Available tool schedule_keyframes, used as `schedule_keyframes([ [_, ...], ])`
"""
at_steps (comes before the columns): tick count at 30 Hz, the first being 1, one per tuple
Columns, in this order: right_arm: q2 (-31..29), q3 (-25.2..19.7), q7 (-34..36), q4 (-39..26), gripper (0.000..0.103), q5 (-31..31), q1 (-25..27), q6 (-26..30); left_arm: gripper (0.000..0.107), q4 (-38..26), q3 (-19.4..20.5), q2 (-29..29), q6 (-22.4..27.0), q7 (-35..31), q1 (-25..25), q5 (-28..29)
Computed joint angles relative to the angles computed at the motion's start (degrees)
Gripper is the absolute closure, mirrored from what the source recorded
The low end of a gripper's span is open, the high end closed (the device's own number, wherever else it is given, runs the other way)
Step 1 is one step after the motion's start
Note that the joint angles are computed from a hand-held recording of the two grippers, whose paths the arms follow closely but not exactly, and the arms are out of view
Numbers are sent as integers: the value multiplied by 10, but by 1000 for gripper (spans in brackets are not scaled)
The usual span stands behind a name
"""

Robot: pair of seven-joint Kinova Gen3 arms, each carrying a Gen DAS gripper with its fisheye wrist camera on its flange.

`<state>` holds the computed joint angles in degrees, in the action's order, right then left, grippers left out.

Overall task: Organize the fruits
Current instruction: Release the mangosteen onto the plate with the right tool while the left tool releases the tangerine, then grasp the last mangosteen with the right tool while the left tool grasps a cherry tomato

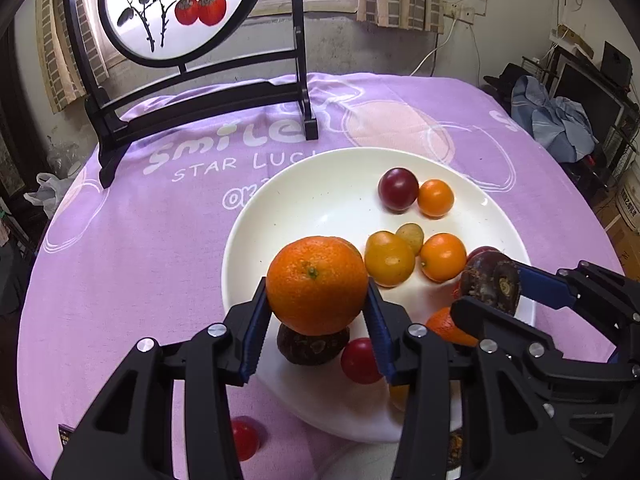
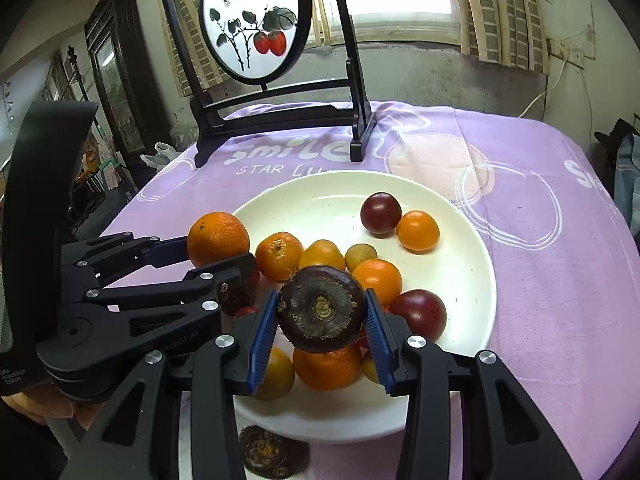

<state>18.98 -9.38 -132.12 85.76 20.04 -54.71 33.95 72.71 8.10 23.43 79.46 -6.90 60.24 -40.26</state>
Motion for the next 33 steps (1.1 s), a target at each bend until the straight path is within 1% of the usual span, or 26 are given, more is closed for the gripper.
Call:
schedule_keyframes([
  [1, 1, -3, 2, 4, 59, -10, 7, -9, 63, 4, 0, 0, -6, 3, -3, 3],
  [2, 1, -10, 9, 10, 57, -29, 20, -21, 61, 8, -2, -2, -10, 10, -5, 5],
  [3, -4, -19, 15, 23, 54, -48, 36, -42, 49, 9, -3, -2, -6, 18, -2, 2],
  [4, -11, -20, 16, 34, 51, -57, 41, -54, 41, 10, -5, -4, -2, 30, 3, -2],
  [5, -13, -12, 11, 37, 41, -58, 35, -56, 34, 15, -7, -8, 1, 46, 8, -9],
  [6, -18, -3, 0, 40, 37, -49, 26, -51, 33, 22, -5, -14, -2, 54, 11, -14],
  [8, -26, -5, 0, 45, 37, -47, 27, -49, 33, 24, 4, -20, 4, 52, 16, -24],
  [10, -39, -7, -3, 58, 37, -46, 29, -54, 32, 15, 9, -17, 32, 53, 33, -42],
  [13, -55, -9, -19, 69, 37, -29, 22, -40, 27, 14, 17, -20, 53, 63, 54, -59],
  [20, -76, -29, -44, 79, 36, 14, 9, -3, 22, 7, 34, -21, 92, 79, 87, -63],
  [23, -84, -43, -43, 88, 35, 21, 7, 4, 20, 16, 39, -25, 98, 98, 99, -62],
  [27, -88, -56, -59, 101, 34, 44, -10, 25, 19, 41, 48, -32, 96, 139, 113, -58],
  [30, -88, -68, -49, 109, 34, 28, -7, 26, 19, 63, 57, -37, 88, 170, 117, -47],
  [33, -84, -70, -64, 117, 34, 37, -21, 32, 19, 84, 65, -43, 77, 199, 118, -37],
])
